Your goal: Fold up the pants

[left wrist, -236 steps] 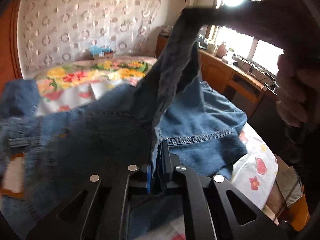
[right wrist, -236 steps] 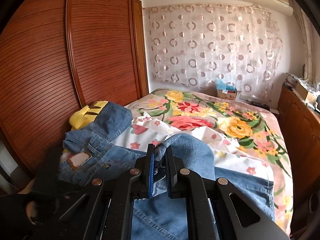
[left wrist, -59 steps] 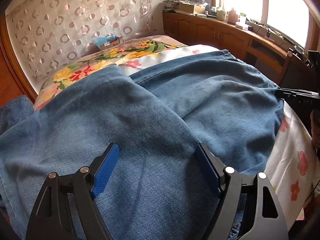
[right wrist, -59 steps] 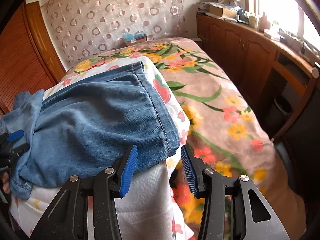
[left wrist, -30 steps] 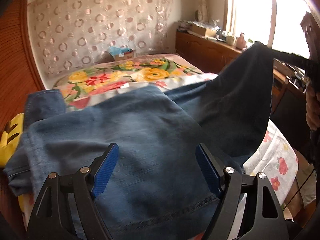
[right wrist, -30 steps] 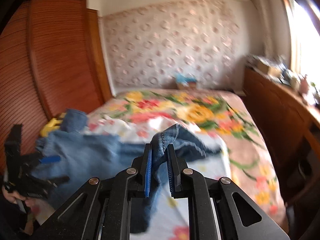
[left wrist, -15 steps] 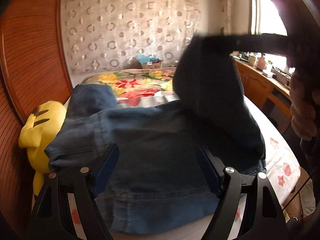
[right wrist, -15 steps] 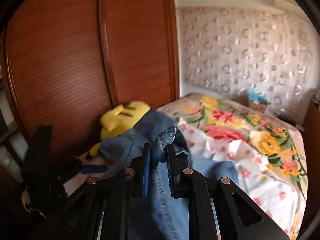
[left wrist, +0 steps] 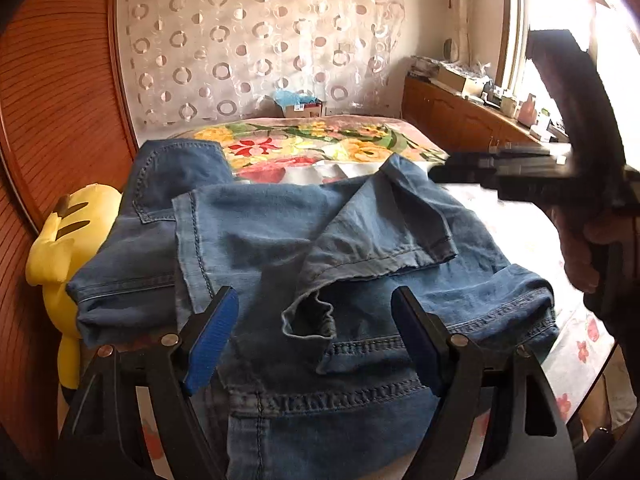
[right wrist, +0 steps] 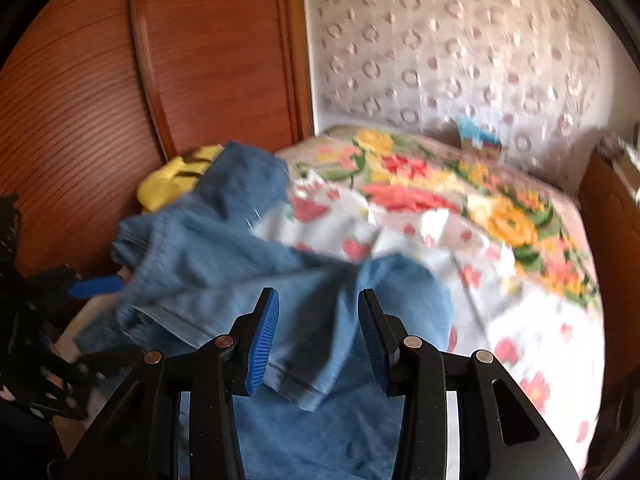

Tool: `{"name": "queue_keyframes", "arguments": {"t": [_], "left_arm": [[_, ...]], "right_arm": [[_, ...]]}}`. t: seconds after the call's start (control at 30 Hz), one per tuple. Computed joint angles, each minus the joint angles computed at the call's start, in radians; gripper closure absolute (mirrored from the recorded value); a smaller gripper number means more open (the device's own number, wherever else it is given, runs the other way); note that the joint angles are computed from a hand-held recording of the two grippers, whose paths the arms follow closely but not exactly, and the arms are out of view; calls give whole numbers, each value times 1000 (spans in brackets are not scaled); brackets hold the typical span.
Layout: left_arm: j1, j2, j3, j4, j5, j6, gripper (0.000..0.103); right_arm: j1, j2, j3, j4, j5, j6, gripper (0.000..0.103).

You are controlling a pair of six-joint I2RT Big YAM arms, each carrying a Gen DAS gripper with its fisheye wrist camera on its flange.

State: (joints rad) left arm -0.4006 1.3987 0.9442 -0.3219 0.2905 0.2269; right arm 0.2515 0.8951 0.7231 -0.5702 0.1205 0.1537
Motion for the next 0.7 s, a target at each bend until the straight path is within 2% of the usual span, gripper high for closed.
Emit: {"name": "queue_keyframes", "arguments": {"t": [0.03, 0.17, 0.37, 0.47, 0.53, 0.7], "left_arm": [[1, 9, 3, 3, -2, -1, 24], [1, 48, 30, -9, -10, 1, 42], [15, 62, 46, -40, 68, 14, 69], [4, 44, 33, -31, 79, 25, 84], [0, 25, 21, -24, 85, 35, 91], [9, -43, -12, -27, 117, 37, 94]], "right_arm": [[1, 12, -3, -3, -7, 12, 60], [16, 81, -11, 9, -11, 63, 60], [6, 157, 31, 5, -63, 102, 60], [-8, 194, 59, 25, -117, 85, 97], [-4, 190, 74, 39, -148, 68, 101], [45, 173, 145, 82, -142, 57, 101]]}}
